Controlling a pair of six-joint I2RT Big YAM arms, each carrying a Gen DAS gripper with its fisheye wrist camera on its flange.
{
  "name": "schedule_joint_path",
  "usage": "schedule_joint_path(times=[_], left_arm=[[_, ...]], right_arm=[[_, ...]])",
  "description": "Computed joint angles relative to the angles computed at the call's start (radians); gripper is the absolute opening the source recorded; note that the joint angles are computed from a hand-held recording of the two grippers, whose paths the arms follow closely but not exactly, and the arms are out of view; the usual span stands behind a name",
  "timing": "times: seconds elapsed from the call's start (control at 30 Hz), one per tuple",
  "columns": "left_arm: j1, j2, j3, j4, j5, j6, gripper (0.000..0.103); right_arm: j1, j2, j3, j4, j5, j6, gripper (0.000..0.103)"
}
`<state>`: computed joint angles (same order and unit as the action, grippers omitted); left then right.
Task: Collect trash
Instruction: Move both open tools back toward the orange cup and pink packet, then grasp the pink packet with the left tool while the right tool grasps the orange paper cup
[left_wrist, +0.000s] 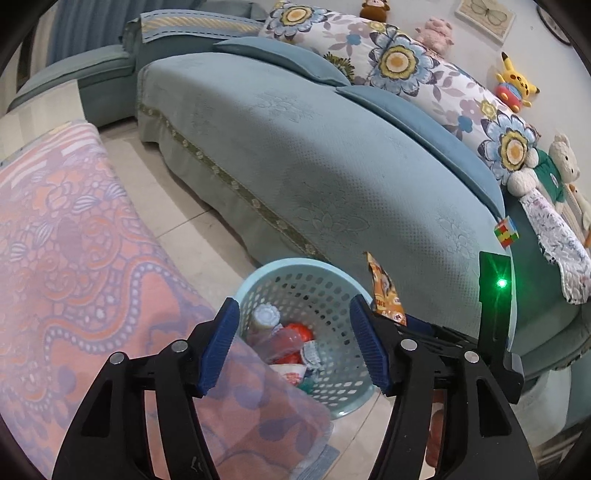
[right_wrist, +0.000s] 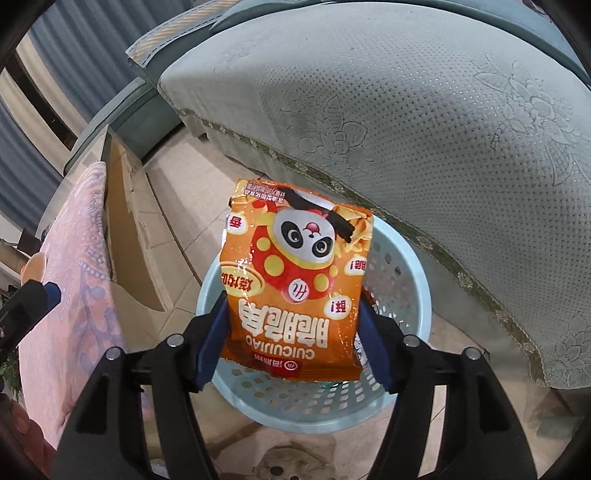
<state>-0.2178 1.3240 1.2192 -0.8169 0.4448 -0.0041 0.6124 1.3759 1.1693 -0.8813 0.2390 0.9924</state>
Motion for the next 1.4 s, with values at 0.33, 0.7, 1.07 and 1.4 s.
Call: schedule_joint_path(times=[0.33,0.7,1.07,1.4], left_arm=[[0.049,-0.04,0.0,0.003,0.023,0.014,0.06],[0.249,-0.132,0.046,0.029,0.11,0.002,0.059],[0.607,-0.091,0.093,0.073,0.115,0.025,0.058],[0.724,0.149,0.207,0.063,0.002,0.04,0.058]], right_arm=[[0.019,0.029,0.042,-0.045,0.01,-0.001,0.073],[0.14,0.09,0.27,0.036,0.143,-0.187,0.073],[0.239,0.423,0.772,0.051,0.111,-0.442,0.073],[0.27,0.85,1.388,-0.073,0.003,-0.571,0.073]])
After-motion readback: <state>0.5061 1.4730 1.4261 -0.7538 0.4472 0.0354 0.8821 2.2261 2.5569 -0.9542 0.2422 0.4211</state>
